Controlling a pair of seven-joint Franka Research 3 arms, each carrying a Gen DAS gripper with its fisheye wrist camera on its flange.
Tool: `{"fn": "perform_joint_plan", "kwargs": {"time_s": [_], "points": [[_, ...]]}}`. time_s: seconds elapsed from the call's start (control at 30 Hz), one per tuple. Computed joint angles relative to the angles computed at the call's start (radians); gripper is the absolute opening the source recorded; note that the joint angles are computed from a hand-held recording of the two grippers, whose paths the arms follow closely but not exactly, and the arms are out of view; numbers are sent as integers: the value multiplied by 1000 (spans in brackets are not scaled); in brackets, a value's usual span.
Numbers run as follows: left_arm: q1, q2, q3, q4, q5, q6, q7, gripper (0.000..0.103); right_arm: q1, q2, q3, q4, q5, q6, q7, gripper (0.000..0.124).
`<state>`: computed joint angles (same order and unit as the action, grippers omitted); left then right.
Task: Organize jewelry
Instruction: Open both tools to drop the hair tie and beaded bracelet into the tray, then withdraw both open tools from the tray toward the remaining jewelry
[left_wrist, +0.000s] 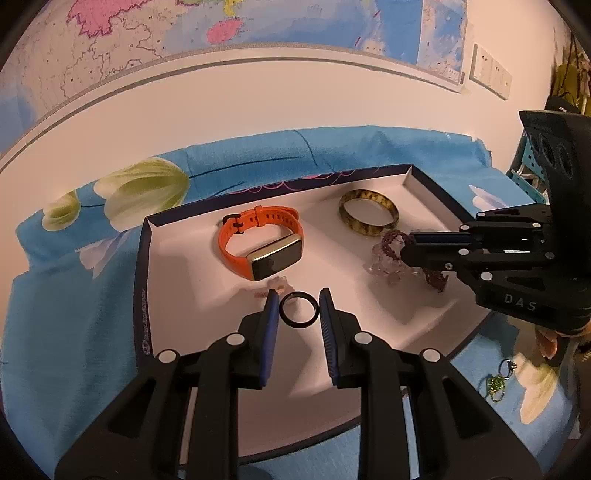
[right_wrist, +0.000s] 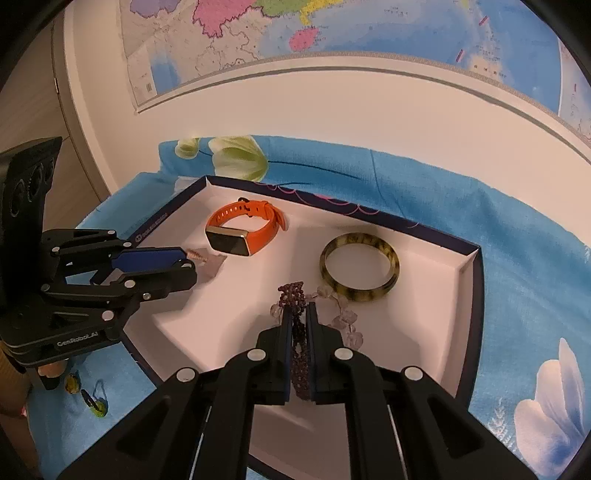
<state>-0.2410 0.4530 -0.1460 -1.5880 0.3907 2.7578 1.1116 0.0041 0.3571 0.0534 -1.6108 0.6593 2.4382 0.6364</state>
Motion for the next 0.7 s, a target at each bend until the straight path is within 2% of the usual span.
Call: {"fn": "perform_joint_plan", "kwargs": {"time_s": [0.17, 0.33, 0.4, 0.47, 0.53, 0.6, 0.63, 0.7], "points": [[3, 12, -5, 13, -13, -21, 5, 23, 0, -3, -2, -6, 7, 24, 20, 14], [10, -2, -7, -8, -27, 1, 0, 33, -16, -28, 5, -27, 49, 38, -4, 17], [2, -24, 6, -33, -10, 29, -22, 41, -20, -44, 6, -42, 70, 42, -21, 19], [2, -46, 11, -59, 2, 53, -37, 43, -30, -69, 8, -63, 107, 39, -48, 27], [4, -80, 15, -98, 11, 86, -61, 50, -32, -93, 6, -86, 140, 38, -74, 31], [2, -114, 22, -136, 30, 115, -85, 53, -34, -129, 2, -123, 177, 39, -111, 37], [-3, -140, 32, -166, 50, 134, -107, 57, -36, -152, -1, -149, 201, 34, -136, 41], [-18, -180, 55, -213, 108, 163, -161, 60, -32, -192, -12, -193, 229, 26, -178, 41]]}}
